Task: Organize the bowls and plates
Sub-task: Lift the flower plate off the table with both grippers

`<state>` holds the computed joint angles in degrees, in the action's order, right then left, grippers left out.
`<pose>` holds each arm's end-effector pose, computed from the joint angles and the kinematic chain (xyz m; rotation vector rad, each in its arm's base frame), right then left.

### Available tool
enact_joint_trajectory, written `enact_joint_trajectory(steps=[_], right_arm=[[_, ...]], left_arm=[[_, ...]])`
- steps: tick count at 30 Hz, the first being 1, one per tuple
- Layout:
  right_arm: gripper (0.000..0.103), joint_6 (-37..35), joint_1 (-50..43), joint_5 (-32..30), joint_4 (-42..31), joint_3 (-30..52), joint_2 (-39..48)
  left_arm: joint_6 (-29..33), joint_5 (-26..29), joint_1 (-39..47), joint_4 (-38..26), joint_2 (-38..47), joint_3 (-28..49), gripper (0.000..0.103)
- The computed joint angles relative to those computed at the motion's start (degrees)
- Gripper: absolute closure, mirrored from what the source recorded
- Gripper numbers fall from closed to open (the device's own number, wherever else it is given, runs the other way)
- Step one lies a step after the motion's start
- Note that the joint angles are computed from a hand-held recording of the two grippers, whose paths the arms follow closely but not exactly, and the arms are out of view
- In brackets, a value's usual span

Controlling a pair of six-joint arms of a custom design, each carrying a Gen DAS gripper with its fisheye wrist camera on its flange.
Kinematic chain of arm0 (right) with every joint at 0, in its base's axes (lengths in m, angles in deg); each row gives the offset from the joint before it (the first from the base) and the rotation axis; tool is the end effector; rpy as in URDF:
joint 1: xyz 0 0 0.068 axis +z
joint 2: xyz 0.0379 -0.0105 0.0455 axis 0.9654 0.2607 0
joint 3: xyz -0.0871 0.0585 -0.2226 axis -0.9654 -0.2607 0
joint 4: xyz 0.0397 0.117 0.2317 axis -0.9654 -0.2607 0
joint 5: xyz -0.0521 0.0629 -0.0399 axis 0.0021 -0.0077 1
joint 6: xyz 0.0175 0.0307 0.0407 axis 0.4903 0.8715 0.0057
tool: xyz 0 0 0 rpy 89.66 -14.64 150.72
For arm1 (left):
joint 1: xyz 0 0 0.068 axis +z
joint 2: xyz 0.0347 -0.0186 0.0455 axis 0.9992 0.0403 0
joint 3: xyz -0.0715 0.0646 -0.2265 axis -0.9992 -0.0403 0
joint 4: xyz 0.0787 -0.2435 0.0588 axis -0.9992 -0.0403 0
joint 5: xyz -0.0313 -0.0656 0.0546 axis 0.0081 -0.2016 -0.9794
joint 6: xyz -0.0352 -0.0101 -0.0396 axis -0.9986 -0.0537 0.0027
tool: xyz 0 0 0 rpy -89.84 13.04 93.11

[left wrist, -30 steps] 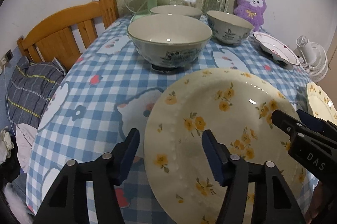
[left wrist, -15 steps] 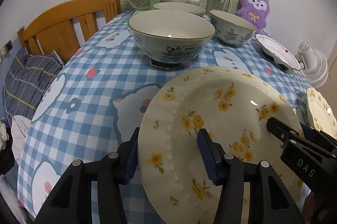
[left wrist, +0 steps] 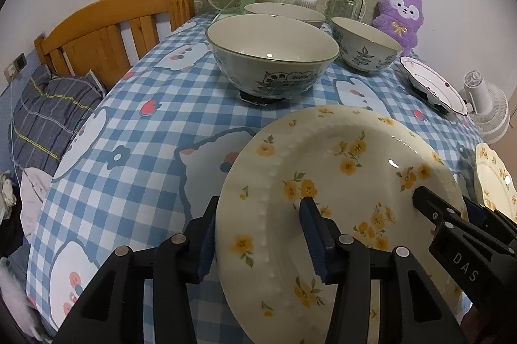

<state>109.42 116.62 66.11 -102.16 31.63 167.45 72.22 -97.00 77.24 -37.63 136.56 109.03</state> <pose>0.2625 0.2165 0.1621 -0.0393 2.4854 0.0543 0.2210 -0.0359 0.1747 -0.1847 2.4860 -0.0257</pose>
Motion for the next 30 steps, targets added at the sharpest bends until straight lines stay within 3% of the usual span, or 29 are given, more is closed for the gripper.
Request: enact_joint_trajectory(steps=[26, 28, 30], right_arm=[[0.052, 0.45, 0.16, -1.23, -0.56, -1.19, -1.52], [0.047, 0.65, 0.16, -1.29, -0.91, -0.78, -1.15], [0.031, 0.74, 0.44, -0.85, -1.75, -0.27, -0.97]], left_arm=[[0.32, -1.57, -1.22, -1.34, -0.97, -0.40, 0.052], [0.43, -2.48, -1.94, -1.75, -1.60, -0.70, 0.048], [0.50, -3.44, -3.21, -1.82, -2.33, -1.06, 0.034]])
